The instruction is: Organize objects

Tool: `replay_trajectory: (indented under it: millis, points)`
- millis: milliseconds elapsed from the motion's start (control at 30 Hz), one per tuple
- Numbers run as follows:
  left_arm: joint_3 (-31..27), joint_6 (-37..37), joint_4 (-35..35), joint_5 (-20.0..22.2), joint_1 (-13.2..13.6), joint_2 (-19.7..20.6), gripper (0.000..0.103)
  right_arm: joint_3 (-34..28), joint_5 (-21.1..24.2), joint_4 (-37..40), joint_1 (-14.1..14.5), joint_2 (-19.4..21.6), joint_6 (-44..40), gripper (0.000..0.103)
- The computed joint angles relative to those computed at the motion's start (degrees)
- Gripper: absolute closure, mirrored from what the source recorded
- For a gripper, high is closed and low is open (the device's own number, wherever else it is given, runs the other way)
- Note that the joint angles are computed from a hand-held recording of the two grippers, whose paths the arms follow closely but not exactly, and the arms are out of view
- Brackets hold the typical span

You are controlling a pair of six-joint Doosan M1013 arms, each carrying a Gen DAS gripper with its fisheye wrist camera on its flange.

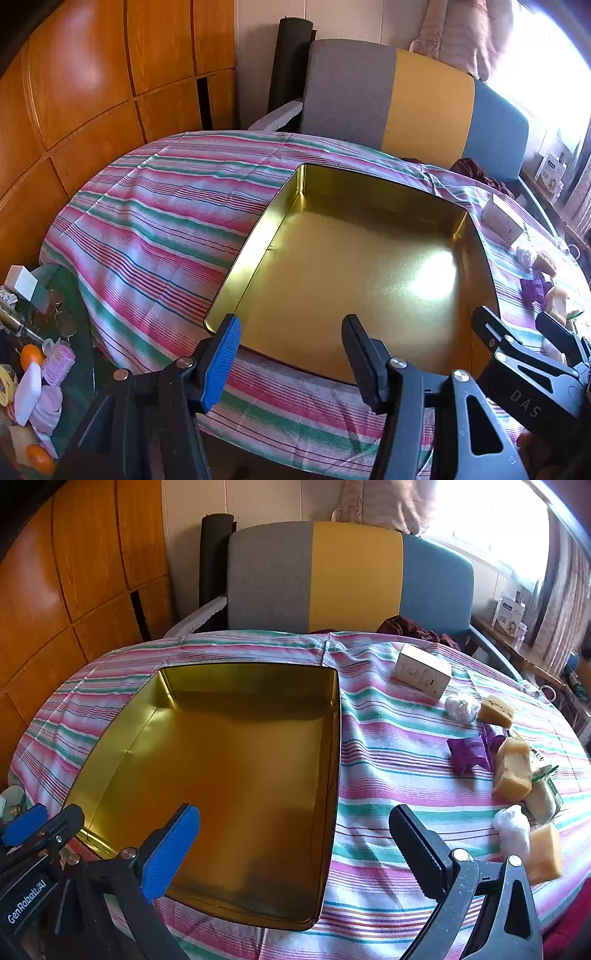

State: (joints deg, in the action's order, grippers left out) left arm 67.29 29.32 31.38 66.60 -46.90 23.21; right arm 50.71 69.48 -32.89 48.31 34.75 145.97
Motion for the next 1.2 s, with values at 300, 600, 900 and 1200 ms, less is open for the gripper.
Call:
replay_trajectory:
  millis: [300,600,900,1200]
  points:
    - [-0.4,-0.1,-0.1,0.4,-0.1,0.2,0.045,0.8,-0.4,0.2,-0.1,-0.4,0.6,0.000]
    - [-0.9,0.1,-0.3,0.9,-0.1,0.5,0.045,0.9,-0.5,-0.1,-0.1,-0.5,0.7,0.000]
    - [-0.9,0.4,-1.1,1.0,0.0,0.6,0.045,1.0,-0.5,-0.2,0.0,-0.6,0.5,0.000]
    - [-0.7,-0.1,-1.8,0.4,0.1,0.5,0.045,1.6,-0.9,-1.1,0.0,-1.2,1.6,0.000]
